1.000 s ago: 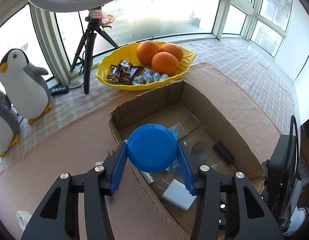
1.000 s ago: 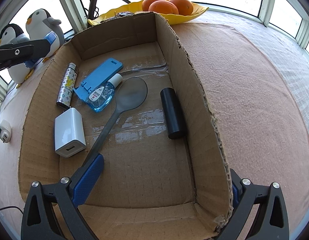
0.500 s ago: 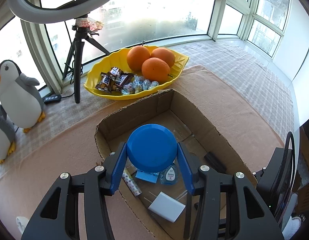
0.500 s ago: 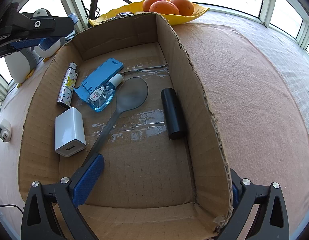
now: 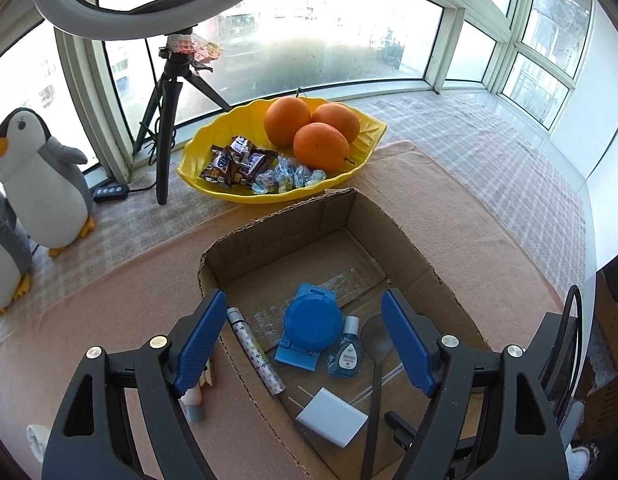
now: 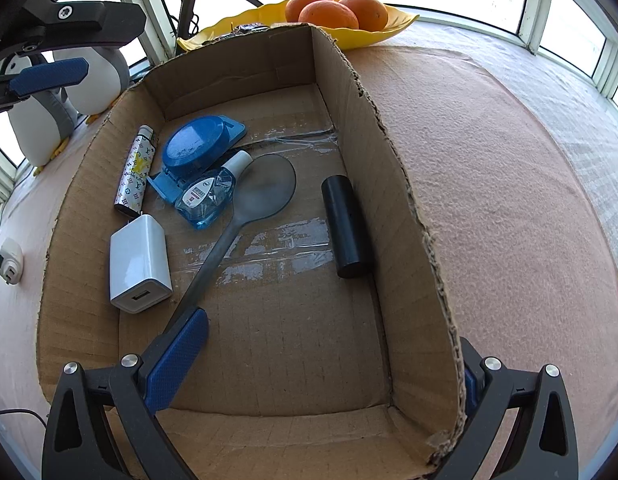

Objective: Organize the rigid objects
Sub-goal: 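Move the left tool back to the white lotion bottle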

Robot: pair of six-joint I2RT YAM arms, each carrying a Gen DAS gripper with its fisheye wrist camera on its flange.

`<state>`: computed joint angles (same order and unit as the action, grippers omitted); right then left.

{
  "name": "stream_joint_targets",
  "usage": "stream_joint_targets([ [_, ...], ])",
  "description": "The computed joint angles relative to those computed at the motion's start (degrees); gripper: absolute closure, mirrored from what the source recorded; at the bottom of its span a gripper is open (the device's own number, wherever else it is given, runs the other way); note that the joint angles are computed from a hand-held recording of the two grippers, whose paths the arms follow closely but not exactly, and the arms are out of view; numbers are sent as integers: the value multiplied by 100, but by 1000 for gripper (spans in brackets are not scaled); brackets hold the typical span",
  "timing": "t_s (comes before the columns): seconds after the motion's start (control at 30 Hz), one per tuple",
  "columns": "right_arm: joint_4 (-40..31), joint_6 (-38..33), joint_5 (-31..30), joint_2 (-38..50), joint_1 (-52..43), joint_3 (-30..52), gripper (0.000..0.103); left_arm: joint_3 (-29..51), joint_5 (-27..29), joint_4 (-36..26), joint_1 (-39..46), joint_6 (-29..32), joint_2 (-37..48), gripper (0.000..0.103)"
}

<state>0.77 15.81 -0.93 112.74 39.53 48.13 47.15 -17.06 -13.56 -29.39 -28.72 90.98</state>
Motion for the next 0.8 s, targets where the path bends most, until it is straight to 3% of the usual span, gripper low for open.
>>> stream_joint_targets([
  [0.33, 0, 2, -1, 1, 3, 0, 1, -256, 34, -81, 215, 8, -368, 23],
  [0.6, 1, 2, 0, 4, 0, 2, 1, -1007, 362, -263, 1202, -42, -1223, 23],
  [0.8, 4, 1, -1, 5, -2, -1, 1, -1461, 627, -94, 1818, 69, -1243, 23],
])
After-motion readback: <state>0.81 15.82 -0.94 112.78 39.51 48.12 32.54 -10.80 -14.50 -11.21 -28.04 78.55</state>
